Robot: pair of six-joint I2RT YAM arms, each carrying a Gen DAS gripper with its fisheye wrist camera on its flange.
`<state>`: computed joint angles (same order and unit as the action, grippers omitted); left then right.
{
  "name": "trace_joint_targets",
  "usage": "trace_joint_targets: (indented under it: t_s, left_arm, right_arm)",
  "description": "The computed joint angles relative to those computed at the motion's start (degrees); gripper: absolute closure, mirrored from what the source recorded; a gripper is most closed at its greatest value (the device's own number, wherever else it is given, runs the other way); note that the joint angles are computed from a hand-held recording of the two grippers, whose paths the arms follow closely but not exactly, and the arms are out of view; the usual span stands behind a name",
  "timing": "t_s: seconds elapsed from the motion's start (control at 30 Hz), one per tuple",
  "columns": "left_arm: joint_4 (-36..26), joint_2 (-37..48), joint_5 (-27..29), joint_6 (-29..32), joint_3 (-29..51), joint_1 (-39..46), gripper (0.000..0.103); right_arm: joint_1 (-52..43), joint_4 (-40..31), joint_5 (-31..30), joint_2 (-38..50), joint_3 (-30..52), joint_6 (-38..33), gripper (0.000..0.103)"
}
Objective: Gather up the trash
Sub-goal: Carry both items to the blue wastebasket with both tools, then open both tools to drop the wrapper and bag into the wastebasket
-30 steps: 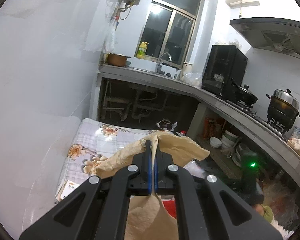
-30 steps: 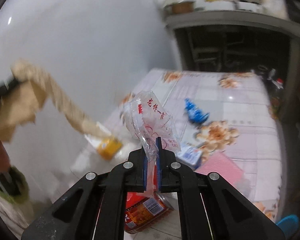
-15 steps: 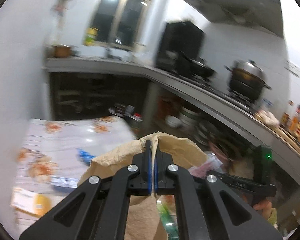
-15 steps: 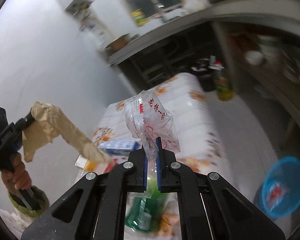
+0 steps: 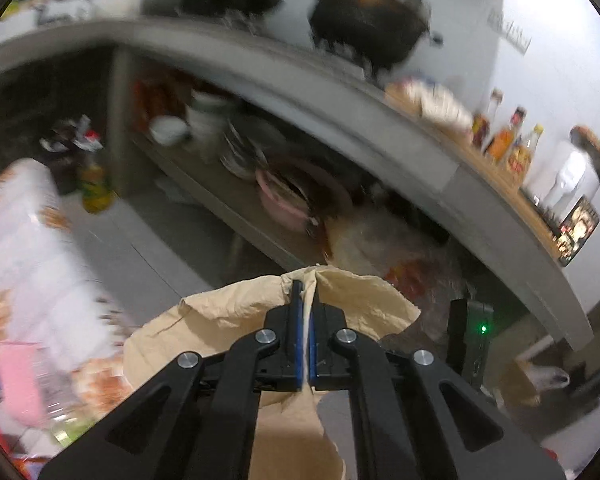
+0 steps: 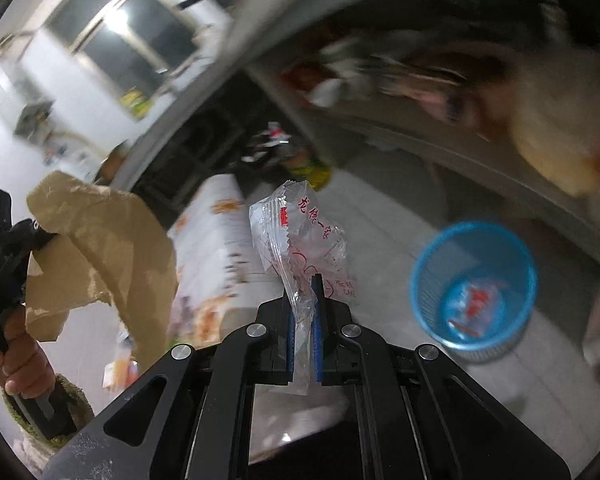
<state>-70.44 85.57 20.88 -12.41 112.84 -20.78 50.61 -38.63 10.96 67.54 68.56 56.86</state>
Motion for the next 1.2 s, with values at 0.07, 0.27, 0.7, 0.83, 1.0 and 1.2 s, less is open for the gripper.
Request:
trace_joint_targets:
  t_s: [0.07,0.27,0.7,0.83,1.0,1.2]
  left_arm:
    - [0.81,4.22,-2.14,-1.04,1.03,-3.35,0.102]
    - [1.76,19.77,-3.21,-3.20,4.24,-8.41,0.101]
    - [0.45,44.86,-5.76,-7.56,20.00,-12.57,0.101]
    - [-4.90,53.02,-6.69,-8.76,31.04,-13.25,0.097]
    - [-4.41,53.08,-8.67,-10.48,30.81,-13.40,0.051]
    - [-3.30,47.64,-8.94,-9.56,26.12,-12.47,0.047]
  right_arm:
    - [-2.70,0.54,-1.21,-1.78,-4.19,1.82,0.097]
    - [-10.10,3.11,-5.87,-4.98,-15.00,6.06,0.096]
    - [-23.17,13.24,-14.66,1.61,-25.10,2.90,0.096]
    - [-25.64,15.73,-14.31,6.80,-24.62,0.13,0.093]
    - [-26.88,16.91,-13.62,10.34,-24.65,0.08,0.081]
    - [-24.39,15.81,-10.86,4.61,-28.28,2.56,0.067]
